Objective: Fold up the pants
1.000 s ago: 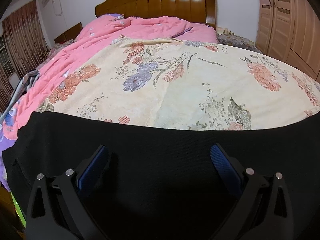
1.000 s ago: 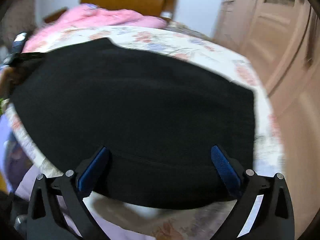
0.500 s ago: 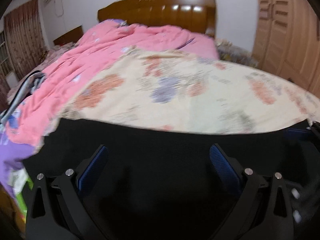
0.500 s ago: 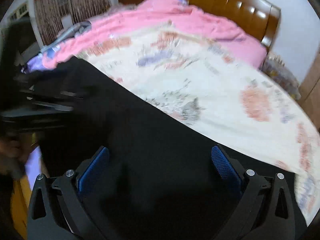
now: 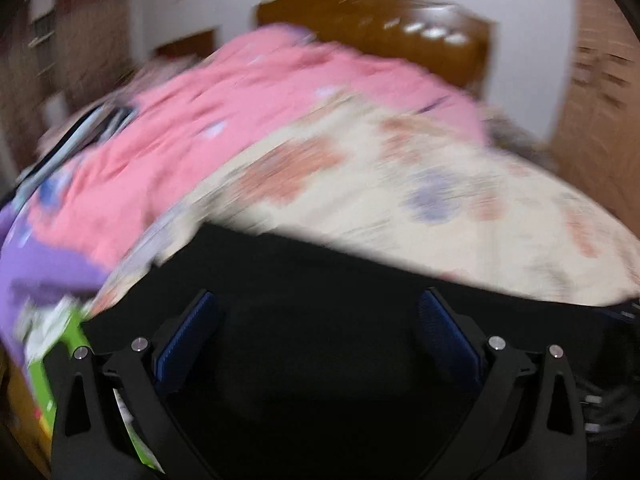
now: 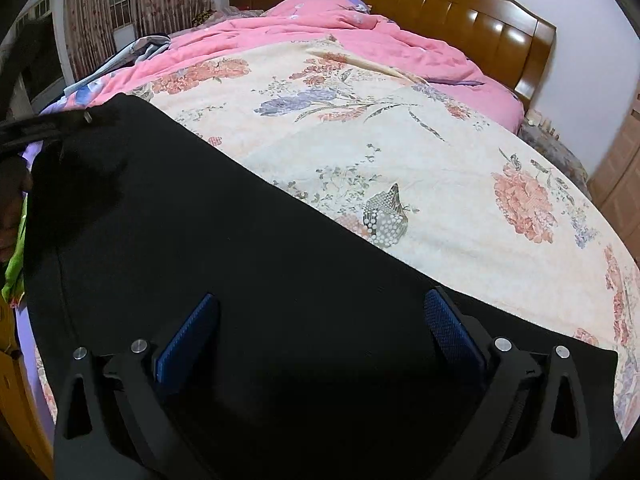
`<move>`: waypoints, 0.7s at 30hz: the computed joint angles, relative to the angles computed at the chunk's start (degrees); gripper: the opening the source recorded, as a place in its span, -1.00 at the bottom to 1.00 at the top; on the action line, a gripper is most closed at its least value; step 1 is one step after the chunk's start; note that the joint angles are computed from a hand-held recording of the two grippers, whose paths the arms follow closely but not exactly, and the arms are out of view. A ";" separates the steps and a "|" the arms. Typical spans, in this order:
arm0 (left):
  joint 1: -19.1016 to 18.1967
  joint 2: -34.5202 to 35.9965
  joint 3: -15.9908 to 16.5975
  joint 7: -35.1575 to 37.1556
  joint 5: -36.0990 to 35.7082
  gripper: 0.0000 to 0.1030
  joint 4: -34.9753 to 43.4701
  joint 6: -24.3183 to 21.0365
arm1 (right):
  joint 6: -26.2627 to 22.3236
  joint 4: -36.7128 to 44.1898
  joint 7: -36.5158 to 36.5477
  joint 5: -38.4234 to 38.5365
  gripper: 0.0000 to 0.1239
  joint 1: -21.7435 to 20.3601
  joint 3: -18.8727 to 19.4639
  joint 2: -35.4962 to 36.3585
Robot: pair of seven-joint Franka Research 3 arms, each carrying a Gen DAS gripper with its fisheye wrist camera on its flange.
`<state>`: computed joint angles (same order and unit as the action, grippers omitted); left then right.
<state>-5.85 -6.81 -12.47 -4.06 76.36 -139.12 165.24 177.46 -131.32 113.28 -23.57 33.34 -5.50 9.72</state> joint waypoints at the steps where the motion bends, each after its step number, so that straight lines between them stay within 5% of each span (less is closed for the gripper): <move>1: -0.80 0.81 -0.65 2.24 -0.72 0.96 1.23 -0.09 | 0.07 -0.04 -0.13 0.12 0.60 -0.10 0.06 0.00; 6: -5.66 13.73 -1.48 28.15 -21.75 0.97 11.46 -9.06 | 0.12 -0.06 -0.35 0.35 0.60 0.00 -0.01 0.02; 11: -5.87 12.33 3.08 22.48 -24.09 0.95 8.70 -0.94 | 0.36 -0.27 -1.77 2.04 0.60 -0.87 0.98 -0.04; 14: -5.25 5.30 4.45 7.83 -8.14 0.96 3.50 3.72 | 0.42 -0.35 -1.94 2.26 0.60 -0.41 0.55 -0.10; 16: -2.98 1.41 3.34 0.18 -1.30 0.96 0.24 3.09 | 0.40 -0.28 -1.95 2.35 0.60 -0.22 0.39 -0.03; 19: -0.85 2.60 4.04 3.32 -3.70 0.96 -2.19 5.16 | 0.27 -0.22 -1.28 1.55 0.60 0.49 -0.39 -0.04; 21: -0.77 3.10 0.92 4.06 0.88 0.96 -1.53 -0.68 | 0.27 -0.22 -1.54 1.89 0.60 0.11 0.01 -0.02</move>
